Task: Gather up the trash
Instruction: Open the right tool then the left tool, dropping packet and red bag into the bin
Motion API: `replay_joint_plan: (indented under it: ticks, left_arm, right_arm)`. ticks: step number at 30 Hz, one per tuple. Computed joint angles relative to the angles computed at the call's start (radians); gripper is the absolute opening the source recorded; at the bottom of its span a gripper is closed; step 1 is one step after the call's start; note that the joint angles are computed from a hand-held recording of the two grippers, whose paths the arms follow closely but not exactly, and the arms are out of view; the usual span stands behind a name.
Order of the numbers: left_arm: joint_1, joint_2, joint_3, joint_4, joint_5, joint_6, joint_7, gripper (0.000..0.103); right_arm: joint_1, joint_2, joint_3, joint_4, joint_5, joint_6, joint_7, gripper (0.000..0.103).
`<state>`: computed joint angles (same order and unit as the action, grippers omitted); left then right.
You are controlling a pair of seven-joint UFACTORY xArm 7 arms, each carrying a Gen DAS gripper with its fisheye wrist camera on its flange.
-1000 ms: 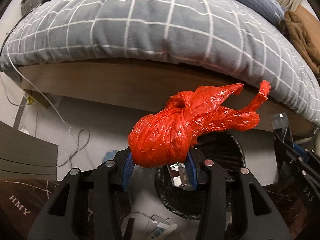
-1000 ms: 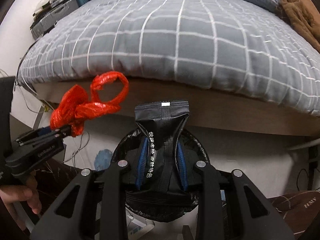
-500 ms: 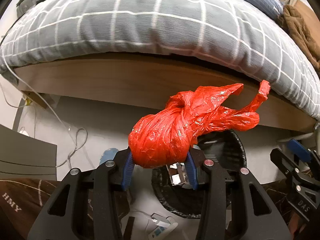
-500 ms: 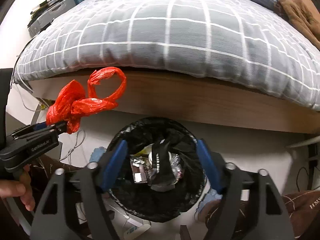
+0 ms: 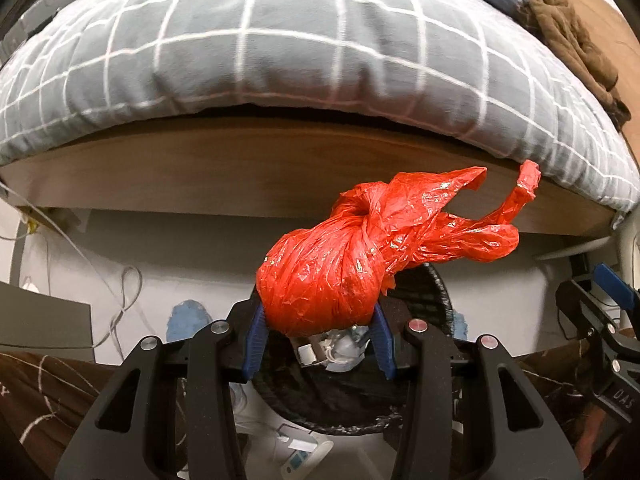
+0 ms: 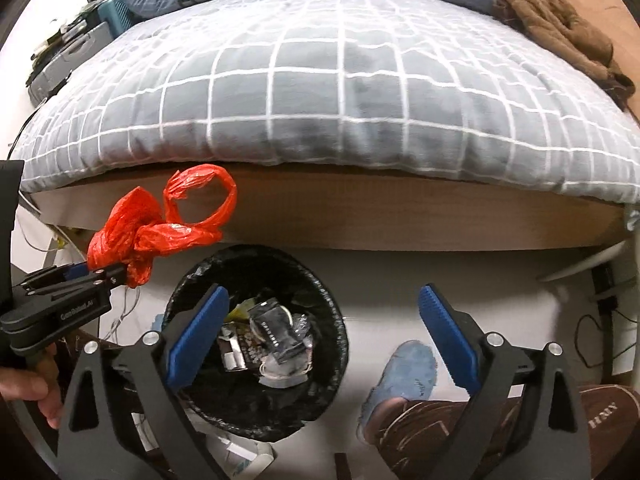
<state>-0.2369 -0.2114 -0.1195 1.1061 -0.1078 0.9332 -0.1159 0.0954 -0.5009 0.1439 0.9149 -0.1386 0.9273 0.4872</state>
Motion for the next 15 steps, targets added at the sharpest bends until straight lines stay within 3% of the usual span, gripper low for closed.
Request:
replay_joint_plan:
  ticks: [5,10,15]
  left_arm:
    - [-0.007,-0.013,-0.013,-0.013,0.02,-0.015,-0.009,0.052]
    - [-0.011,-0.023,-0.019,-0.019,0.042,-0.024,-0.026,0.074]
    - [-0.013,-0.047,-0.026,0.0,0.072,-0.025,-0.052,0.086]
  right_arm:
    - [-0.013,-0.02,-0.006,0.004,-0.011,0.004,-0.001,0.092]
    - [-0.019,-0.023,-0.003,0.013,-0.014,0.007,0.0,0.092]
    - [-0.021,-0.021,0.0,0.037,-0.021,0.012,-0.001,0.092]
